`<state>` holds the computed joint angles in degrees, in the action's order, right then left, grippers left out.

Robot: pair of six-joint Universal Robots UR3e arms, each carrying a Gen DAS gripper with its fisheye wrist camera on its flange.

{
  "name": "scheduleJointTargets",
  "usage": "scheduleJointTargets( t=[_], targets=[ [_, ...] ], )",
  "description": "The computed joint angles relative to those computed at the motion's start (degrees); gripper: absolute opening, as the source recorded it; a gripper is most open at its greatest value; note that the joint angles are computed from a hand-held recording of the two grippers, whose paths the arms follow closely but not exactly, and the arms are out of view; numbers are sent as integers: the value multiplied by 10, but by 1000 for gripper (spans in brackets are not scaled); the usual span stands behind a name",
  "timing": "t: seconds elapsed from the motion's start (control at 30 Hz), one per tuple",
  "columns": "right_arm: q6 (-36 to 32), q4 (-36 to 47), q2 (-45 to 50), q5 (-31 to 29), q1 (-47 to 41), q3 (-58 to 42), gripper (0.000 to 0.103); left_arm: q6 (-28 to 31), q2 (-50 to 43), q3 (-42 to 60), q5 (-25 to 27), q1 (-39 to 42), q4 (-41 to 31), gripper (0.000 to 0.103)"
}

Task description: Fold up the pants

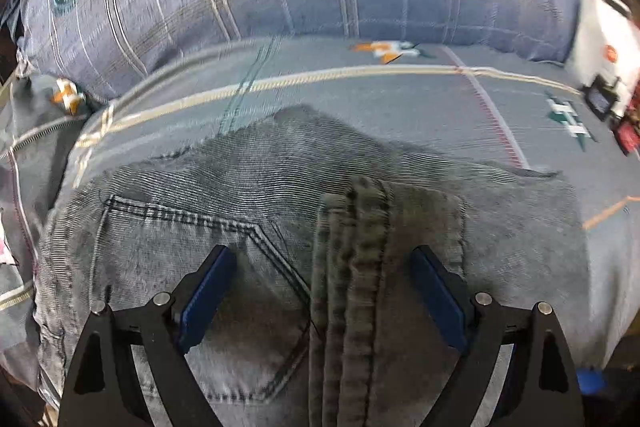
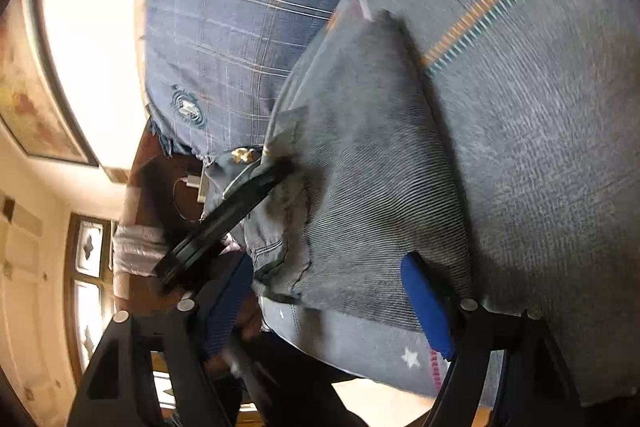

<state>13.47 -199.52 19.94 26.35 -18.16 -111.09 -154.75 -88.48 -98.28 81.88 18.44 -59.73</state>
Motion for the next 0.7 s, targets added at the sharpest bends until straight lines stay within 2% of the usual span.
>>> scheduleJointTargets(
  t=[0.07,0.1,0.13,0.2,0.23,0.3,0.33,0.37,0.4,0.43,0.5,0.53,0.6,0.63,0.7],
  targets=[
    [0,-4,-13,2,9,-3,81,-11,-10,18,19,-11,-12,93],
    [1,-23,-4,26,28,7,81,-17,-11,27,26,-15,-23,93],
    [-12,-19,19,19,23,-7,81,-23,-8,38,30,-16,-35,93],
    [-21,15,30,-7,-5,-37,81,-20,14,34,0,-2,-37,93],
    [-16,11,14,-1,2,-26,81,-16,23,28,-2,-6,-20,93],
    [8,-20,-20,20,24,-3,81,-17,19,17,31,-29,25,93],
    [11,-41,-25,35,40,13,81,-22,-5,22,71,-50,40,93],
    [-12,-29,-16,33,33,10,81,-28,-28,35,93,-59,32,93],
    [4,-41,-14,29,33,10,81,-35,-46,45,94,-56,14,94],
    [-3,-30,-9,19,23,5,81,-42,-40,38,73,-41,17,94],
    [-49,19,-8,17,3,11,81,-36,-31,38,70,-39,10,94],
    [-90,69,-10,15,-19,-3,81,-30,-20,33,66,-39,12,94],
    [-139,93,-36,-11,-40,16,81,-13,19,12,43,-24,7,94],
    [-130,73,-56,-18,-37,39,81,3,52,-8,23,-6,1,94],
    [-73,-23,-106,-9,-19,114,81,30,102,-35,-7,24,-16,94]
  ],
)
